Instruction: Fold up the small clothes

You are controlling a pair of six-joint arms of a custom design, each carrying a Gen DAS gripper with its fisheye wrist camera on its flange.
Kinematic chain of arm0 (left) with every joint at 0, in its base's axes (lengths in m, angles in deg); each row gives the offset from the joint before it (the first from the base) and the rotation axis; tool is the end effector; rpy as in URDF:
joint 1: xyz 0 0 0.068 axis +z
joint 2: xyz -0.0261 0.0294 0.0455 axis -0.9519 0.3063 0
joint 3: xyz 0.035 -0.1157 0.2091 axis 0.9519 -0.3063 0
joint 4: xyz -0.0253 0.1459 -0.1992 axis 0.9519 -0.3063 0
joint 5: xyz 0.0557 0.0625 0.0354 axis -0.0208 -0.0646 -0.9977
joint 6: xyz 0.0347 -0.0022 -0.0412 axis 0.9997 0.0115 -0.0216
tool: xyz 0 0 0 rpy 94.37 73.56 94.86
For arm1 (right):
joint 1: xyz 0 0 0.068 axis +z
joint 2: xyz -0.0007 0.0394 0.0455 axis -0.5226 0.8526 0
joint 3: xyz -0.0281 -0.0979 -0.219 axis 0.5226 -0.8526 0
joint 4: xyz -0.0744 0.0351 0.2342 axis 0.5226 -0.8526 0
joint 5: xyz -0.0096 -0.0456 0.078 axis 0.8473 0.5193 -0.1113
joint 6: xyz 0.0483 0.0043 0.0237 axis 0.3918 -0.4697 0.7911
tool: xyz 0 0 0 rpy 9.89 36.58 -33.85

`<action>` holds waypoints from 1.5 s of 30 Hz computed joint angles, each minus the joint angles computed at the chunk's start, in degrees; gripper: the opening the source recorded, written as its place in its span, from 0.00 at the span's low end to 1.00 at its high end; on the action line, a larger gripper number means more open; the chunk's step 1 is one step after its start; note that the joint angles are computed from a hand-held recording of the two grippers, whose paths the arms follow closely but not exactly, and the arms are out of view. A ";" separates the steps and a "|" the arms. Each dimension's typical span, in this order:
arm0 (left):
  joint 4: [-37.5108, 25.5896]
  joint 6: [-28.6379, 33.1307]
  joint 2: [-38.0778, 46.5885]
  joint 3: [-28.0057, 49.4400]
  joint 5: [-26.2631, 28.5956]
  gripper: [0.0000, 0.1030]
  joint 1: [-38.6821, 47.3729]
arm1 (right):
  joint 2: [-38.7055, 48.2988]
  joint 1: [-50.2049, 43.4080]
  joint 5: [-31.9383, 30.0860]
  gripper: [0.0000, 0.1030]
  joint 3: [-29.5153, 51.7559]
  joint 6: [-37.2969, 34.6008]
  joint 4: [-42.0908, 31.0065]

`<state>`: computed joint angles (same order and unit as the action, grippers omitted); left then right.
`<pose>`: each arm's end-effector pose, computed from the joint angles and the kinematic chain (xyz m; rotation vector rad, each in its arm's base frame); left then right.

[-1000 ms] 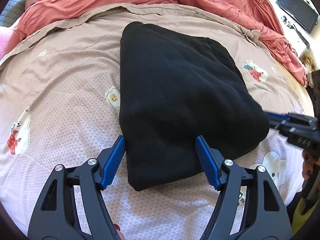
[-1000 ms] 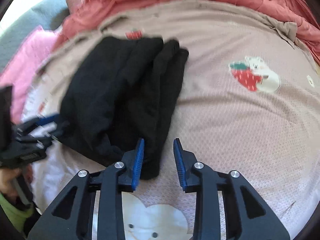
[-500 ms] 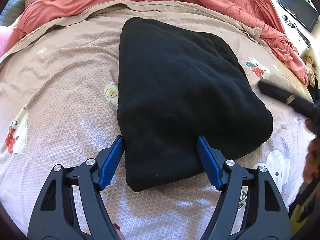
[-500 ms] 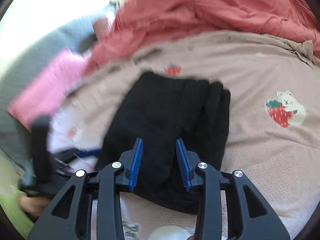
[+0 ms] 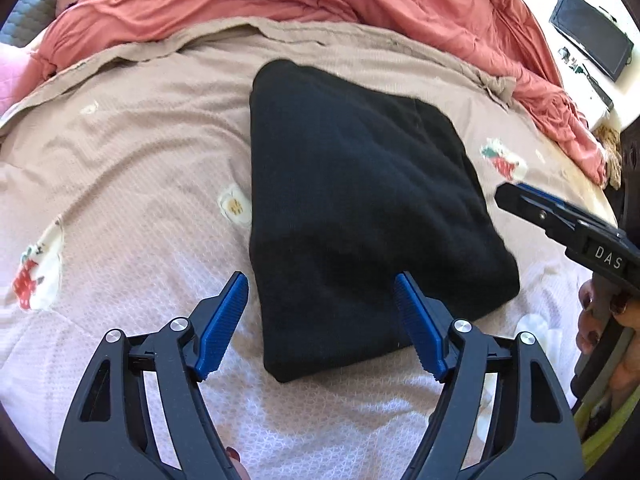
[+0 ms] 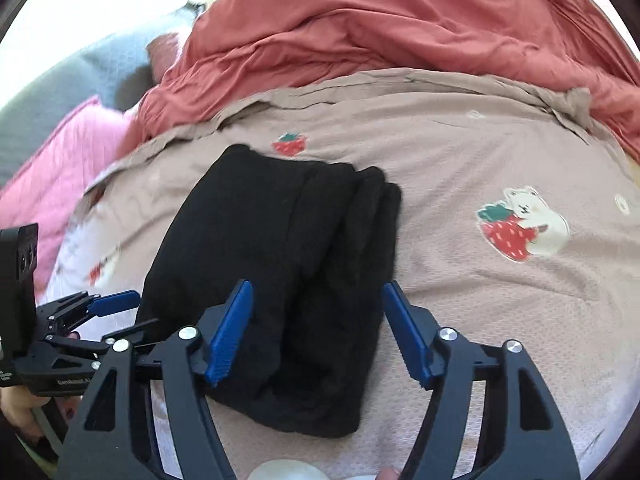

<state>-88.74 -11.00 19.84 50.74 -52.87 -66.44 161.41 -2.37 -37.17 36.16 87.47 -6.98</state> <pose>0.2631 0.0150 0.1455 0.1829 2.5891 -0.3366 0.2717 0.1515 0.1644 -0.1741 2.4524 0.3920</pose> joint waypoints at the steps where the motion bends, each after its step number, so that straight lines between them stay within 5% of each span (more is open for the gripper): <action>1: 0.00 -0.15 0.19 0.44 -0.06 0.66 -0.18 | 0.14 -0.93 -0.64 0.65 -0.26 0.70 0.36; 8: 0.42 -1.46 5.17 5.07 -0.32 0.67 0.12 | 0.91 -3.80 -6.66 0.79 -2.07 3.77 3.46; 12: -1.55 -3.46 11.00 10.77 4.18 0.71 2.97 | 3.22 -2.60 -7.38 0.86 -0.23 2.55 1.07; 21: -6.53 -7.96 27.82 26.72 15.13 0.72 3.86 | 9.29 -1.43 -8.66 0.86 1.86 2.13 1.75; 27: -7.96 -8.27 34.35 32.39 16.77 0.75 2.31 | 12.90 -2.63 -12.19 0.86 3.24 2.74 4.25; 30: -7.24 -9.09 36.13 33.16 17.71 0.68 2.03 | 14.84 -1.53 -11.62 0.71 5.01 0.59 4.93; 35: -7.58 -8.35 33.64 31.84 17.16 0.43 2.38 | 13.75 -1.22 -12.87 0.47 5.17 -0.67 6.05; 38: -9.46 -8.83 30.68 31.22 17.82 0.35 3.13 | 11.01 -1.18 -13.55 0.44 4.19 0.47 7.06; 45: -7.41 -9.53 21.59 22.50 14.13 0.38 5.49 | 10.00 0.47 -14.80 0.44 6.78 -0.79 2.87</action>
